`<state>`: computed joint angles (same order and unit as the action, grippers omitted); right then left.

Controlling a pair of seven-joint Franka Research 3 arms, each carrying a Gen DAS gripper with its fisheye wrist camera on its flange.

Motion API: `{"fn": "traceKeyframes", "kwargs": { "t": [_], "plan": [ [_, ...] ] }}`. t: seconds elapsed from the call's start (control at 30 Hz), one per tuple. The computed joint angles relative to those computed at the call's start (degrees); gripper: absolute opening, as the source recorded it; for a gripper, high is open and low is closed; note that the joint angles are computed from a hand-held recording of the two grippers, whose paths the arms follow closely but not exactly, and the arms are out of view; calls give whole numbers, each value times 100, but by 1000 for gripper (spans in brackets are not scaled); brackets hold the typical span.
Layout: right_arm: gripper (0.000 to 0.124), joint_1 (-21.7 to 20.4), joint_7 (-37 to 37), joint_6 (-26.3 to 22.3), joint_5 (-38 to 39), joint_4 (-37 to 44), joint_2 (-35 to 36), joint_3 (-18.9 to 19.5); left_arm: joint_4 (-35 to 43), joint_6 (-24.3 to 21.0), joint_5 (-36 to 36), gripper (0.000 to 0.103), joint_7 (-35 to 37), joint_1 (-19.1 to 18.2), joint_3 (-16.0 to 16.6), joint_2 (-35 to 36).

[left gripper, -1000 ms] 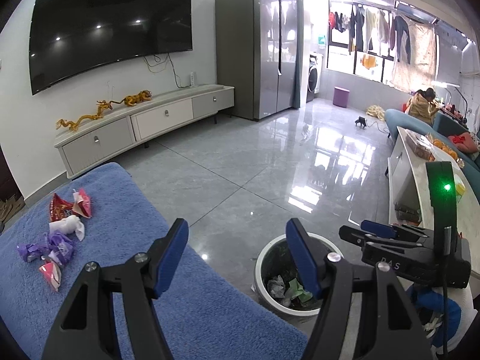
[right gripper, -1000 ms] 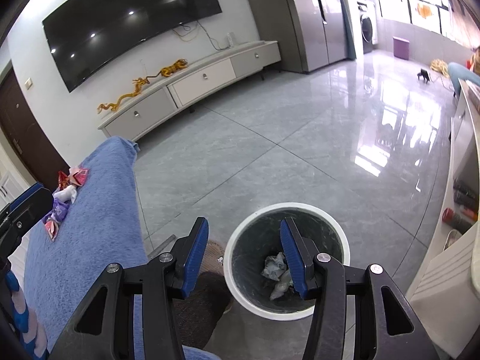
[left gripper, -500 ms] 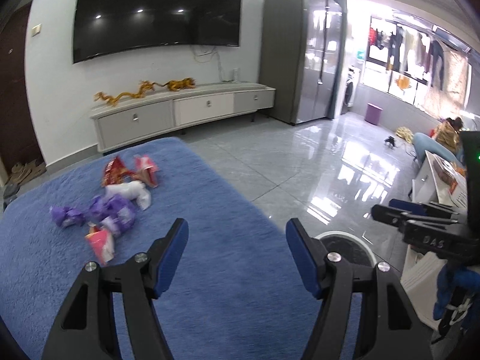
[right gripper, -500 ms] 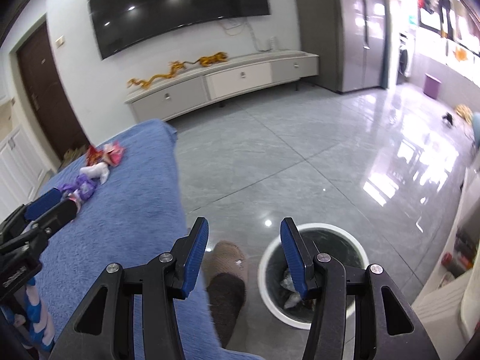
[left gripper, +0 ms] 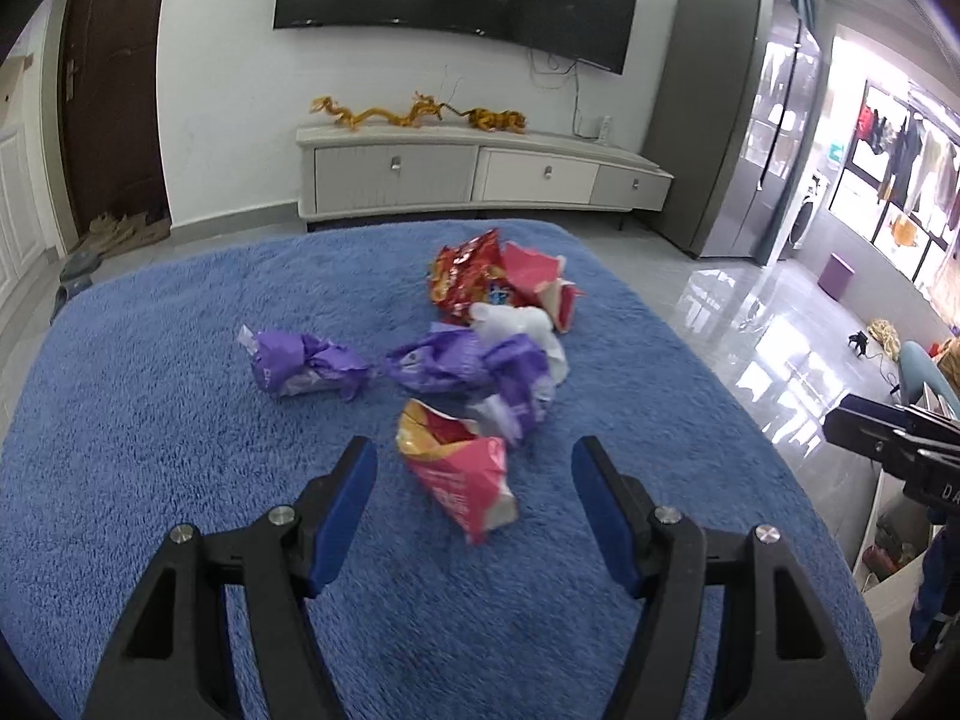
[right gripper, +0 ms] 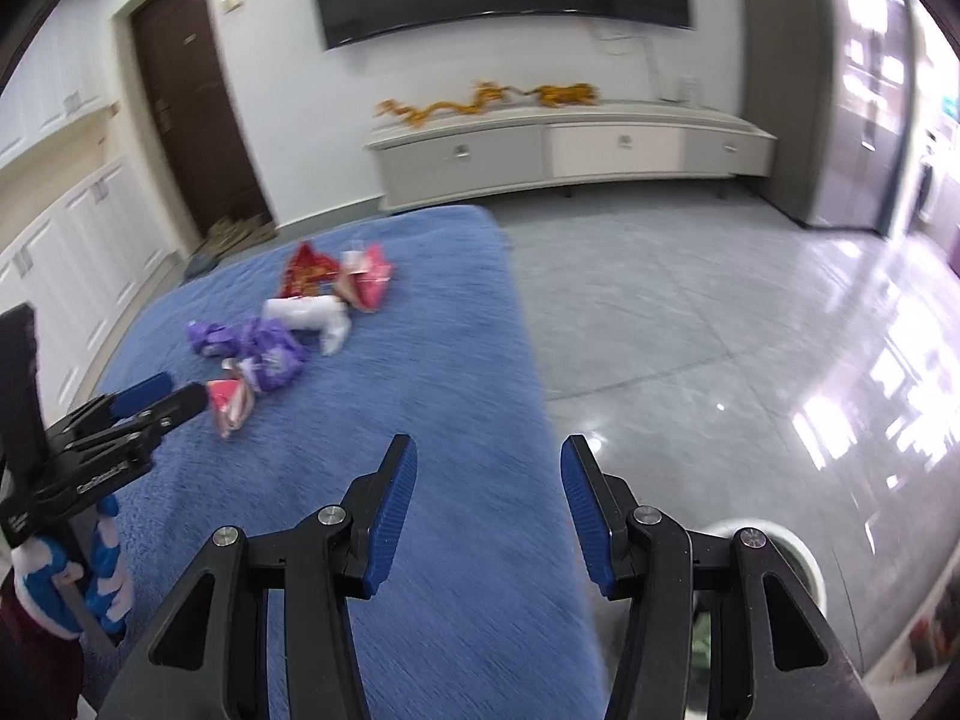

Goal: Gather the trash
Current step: 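Move both grippers from the bin back over the rug, then grasp the pink chip bag with the left gripper while the right grasps a purple wrapper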

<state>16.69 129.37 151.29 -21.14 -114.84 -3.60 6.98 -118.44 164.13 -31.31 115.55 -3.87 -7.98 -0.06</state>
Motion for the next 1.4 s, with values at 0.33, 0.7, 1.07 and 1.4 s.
{"fn": "traceKeyframes", "kwargs": {
  "t": [0.33, 0.7, 1.07, 1.4],
  "plan": [
    [49, 441, -1904, 154, 1637, 1822, 1717, -126, 800, -989, -9, 49, -7, 401, -183, 747],
    [52, 744, -3003, -334, 2900, 3618, 3159, -149, 536, -703, -548, 38, 435, 527, -307, 604],
    [37, 900, -3027, -317, 3147, 3764, 3316, -237, -23, -448, -577, 32, 216, 383, -102, 126],
    [34, 967, -2836, 572, 3220, 1889, 1979, -164, -778, -329, -943, 30, 530, 8, 330, -659]
  ]
}}
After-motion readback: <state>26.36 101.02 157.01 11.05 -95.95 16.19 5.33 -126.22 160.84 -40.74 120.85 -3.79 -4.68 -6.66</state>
